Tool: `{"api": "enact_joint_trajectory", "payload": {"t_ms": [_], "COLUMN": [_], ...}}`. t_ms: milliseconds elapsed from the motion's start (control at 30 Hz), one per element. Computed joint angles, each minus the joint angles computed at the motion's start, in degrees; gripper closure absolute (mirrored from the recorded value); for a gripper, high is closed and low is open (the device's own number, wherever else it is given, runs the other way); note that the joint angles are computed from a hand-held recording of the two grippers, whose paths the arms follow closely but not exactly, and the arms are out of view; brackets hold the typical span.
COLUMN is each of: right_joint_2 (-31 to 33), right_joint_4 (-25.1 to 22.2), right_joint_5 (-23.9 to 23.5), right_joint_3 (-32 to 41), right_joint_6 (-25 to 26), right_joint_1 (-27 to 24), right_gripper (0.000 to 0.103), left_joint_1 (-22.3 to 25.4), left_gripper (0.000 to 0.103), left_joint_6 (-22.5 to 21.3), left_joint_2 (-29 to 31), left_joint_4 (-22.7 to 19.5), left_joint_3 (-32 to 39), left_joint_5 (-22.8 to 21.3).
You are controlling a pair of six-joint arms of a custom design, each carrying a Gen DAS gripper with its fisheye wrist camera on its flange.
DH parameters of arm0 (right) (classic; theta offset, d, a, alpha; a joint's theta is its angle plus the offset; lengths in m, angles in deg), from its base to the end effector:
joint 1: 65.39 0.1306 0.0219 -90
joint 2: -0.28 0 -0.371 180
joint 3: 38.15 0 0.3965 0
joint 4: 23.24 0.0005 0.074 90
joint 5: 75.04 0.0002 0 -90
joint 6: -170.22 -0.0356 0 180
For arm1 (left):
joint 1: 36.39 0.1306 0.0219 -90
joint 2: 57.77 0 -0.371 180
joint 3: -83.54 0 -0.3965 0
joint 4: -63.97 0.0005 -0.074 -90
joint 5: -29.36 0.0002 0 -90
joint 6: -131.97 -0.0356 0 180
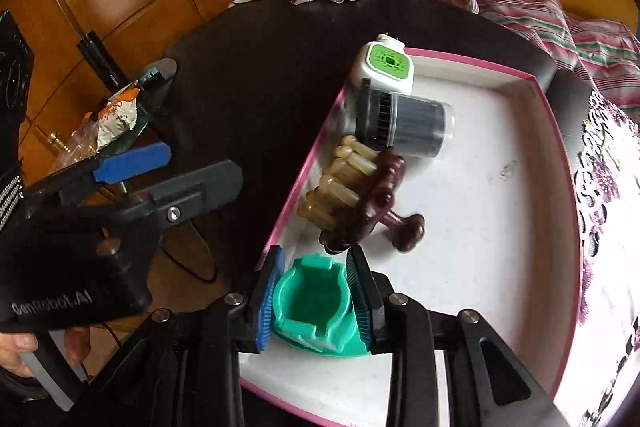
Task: Organize rigid objects
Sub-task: 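Carry the green cup into the tray and open the right gripper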
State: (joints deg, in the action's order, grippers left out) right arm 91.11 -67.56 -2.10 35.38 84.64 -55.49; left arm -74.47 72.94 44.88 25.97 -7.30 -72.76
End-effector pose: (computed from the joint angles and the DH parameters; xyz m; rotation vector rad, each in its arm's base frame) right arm 0.4485 0.0884 0.2885 -0.4268 2.5975 0.4259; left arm 0.4422 -0.3376 0.3148 0.0615 2.4603 -0.2718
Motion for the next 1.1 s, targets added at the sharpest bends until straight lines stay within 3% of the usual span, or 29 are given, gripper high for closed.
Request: {"api": "enact_joint_trajectory", "payload": {"t_ms": [200,333,467,1100], "right_joint_2": [-1.0,-2.7,-5.8,-14.4], "right_joint_4": [1.6,3.2,4.5,3.2], "right_joint_5": [-1.2,-1.9,-1.6,-1.2], "right_joint_3": [-1.6,-2.7,-4.3,-8.4], "right_joint_6": [-1.9,-2.6,-3.0,-4.3], "right_joint_1": [-0.6,-1.2,-2.2,-15.0], "right_gripper": [0.056,0.028,0.019,0.018], "left_joint_1": [0.3,0.3,0.3,-2.0], "left_gripper": [0.016,0.016,0.016,0.016], "left_joint_6": [0.6,0.7,0.7,-3.3], "left_joint_2": [-0.2,-0.5,-1.0,-0.9], "left_joint_4": [0.0,-0.2,0.0,0.4], "left_joint_3": [-0.3,-0.5,-0.6,1.1], "left_joint_5": [-0.4,-1.6,-2.6,-3.1]}}
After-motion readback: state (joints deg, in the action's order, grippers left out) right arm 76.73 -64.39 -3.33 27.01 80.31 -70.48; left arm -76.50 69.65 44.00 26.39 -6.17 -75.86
